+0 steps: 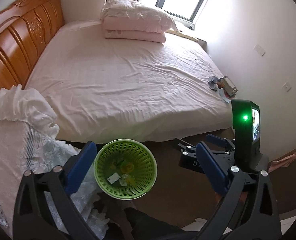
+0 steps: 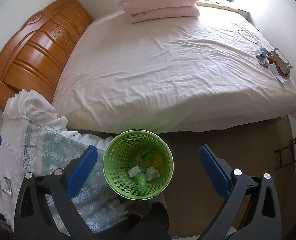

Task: Collect trash
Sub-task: 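Open the right tool over the basket while the left releases the green bag, then move both tools back over the bed toward the silver foil packet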

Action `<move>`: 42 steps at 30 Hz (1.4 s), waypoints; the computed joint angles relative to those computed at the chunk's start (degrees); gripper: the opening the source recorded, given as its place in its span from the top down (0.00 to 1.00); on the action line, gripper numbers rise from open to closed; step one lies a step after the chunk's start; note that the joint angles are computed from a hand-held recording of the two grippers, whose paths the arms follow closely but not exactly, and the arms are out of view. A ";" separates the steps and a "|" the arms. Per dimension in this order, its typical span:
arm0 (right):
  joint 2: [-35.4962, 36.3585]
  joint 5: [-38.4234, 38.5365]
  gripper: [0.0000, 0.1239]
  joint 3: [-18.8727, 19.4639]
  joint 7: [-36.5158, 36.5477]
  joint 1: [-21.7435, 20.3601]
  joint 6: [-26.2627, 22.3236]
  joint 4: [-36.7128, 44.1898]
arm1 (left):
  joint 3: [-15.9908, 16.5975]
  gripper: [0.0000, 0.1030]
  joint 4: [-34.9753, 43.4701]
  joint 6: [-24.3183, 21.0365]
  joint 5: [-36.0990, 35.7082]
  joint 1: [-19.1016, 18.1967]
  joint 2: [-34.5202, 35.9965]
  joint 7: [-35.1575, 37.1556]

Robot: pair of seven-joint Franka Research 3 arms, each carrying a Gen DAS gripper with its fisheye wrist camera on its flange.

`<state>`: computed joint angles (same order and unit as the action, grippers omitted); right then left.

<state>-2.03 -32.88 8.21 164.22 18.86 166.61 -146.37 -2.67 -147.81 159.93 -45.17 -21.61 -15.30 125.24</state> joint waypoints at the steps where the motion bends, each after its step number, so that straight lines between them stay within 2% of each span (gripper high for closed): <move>1: 0.11 0.14 0.19 -0.01 -0.21 0.04 0.13 0.03 | 0.12 0.08 0.01 -0.30 -0.09 0.03 -0.14 0.03; 12: 1.83 0.81 0.19 -0.34 -2.11 1.89 0.48 2.12 | 1.38 0.08 -2.23 1.14 2.81 0.86 -3.17 -2.95; 16: 2.51 1.78 0.19 -0.70 -3.28 2.94 0.71 2.89 | 1.69 0.08 -3.77 2.80 6.40 1.72 -4.54 -6.20; 21: 3.38 2.73 0.19 -0.92 -5.81 4.45 2.63 4.12 | 3.58 0.08 -6.58 4.85 11.96 2.82 -7.32 -10.43; 24: 4.44 3.59 0.19 -0.73 -8.50 5.98 2.79 6.32 | 4.72 0.08 -8.75 5.67 16.15 4.88 -9.41 -14.35; 28: 6.69 5.10 0.19 -0.79 -12.70 8.66 2.93 10.44 | 5.95 0.08 -12.40 6.05 21.98 9.86 -13.53 -19.70; 34: 13.00 15.08 0.19 1.62 -27.84 11.70 2.69 20.16 | 6.66 0.08 -17.29 5.69 29.97 20.04 -19.58 -28.22; 39: 20.21 22.04 0.19 5.25 -40.58 13.55 0.34 31.25 | 7.81 0.08 -21.06 4.27 35.44 28.57 -24.56 -34.40; 42: 24.16 25.47 0.19 7.12 -47.46 14.77 -1.51 37.49 | 8.98 0.08 -22.92 3.23 38.35 32.28 -27.49 -37.01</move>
